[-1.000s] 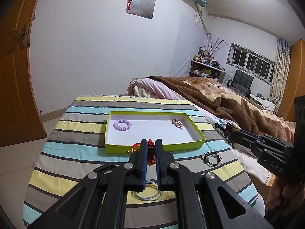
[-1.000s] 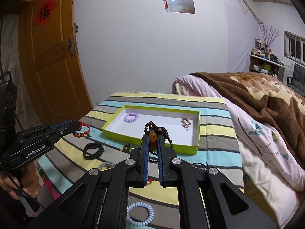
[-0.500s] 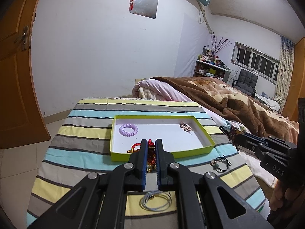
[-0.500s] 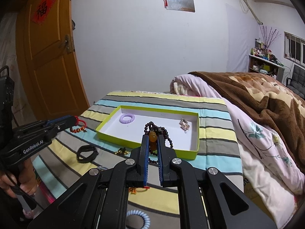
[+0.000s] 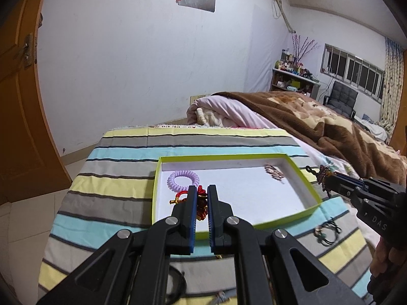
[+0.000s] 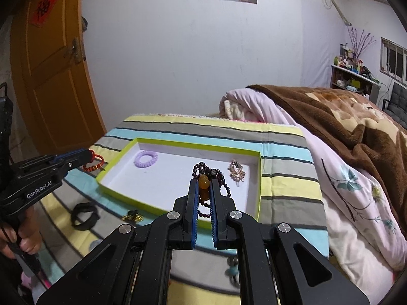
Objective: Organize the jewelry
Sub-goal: 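Carry the red charm and the beaded bracelet over the lime-green box, then open the right tool to drop the bracelet while the left tool releases the red charm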
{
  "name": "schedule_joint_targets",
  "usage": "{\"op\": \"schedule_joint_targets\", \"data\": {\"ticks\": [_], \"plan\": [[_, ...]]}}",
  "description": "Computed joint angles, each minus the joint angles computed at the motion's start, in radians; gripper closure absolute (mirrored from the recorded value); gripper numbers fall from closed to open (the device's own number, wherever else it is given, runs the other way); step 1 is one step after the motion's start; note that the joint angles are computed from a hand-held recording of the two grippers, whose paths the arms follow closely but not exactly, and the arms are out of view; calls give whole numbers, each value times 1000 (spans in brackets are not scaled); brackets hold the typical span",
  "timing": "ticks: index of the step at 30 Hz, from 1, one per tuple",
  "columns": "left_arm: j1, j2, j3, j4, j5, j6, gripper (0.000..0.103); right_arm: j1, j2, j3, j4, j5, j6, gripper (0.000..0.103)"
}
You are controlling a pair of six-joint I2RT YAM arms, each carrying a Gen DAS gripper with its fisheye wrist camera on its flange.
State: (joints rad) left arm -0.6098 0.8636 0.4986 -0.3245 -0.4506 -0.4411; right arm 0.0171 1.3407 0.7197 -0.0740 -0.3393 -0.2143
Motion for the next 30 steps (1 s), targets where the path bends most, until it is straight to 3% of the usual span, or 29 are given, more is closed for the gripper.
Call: {"op": "schedule_joint_targets", "data": {"ticks": [14, 20, 30], "plan": [[219, 356, 33, 251, 175, 109, 95, 35, 386, 208, 73, 80, 5, 95], [250, 454, 55, 285, 209, 112, 95, 39, 473, 264, 53, 100, 0, 95], [277, 495, 68, 279, 255, 108, 95, 38, 500, 298, 25, 94, -6, 95]]}}
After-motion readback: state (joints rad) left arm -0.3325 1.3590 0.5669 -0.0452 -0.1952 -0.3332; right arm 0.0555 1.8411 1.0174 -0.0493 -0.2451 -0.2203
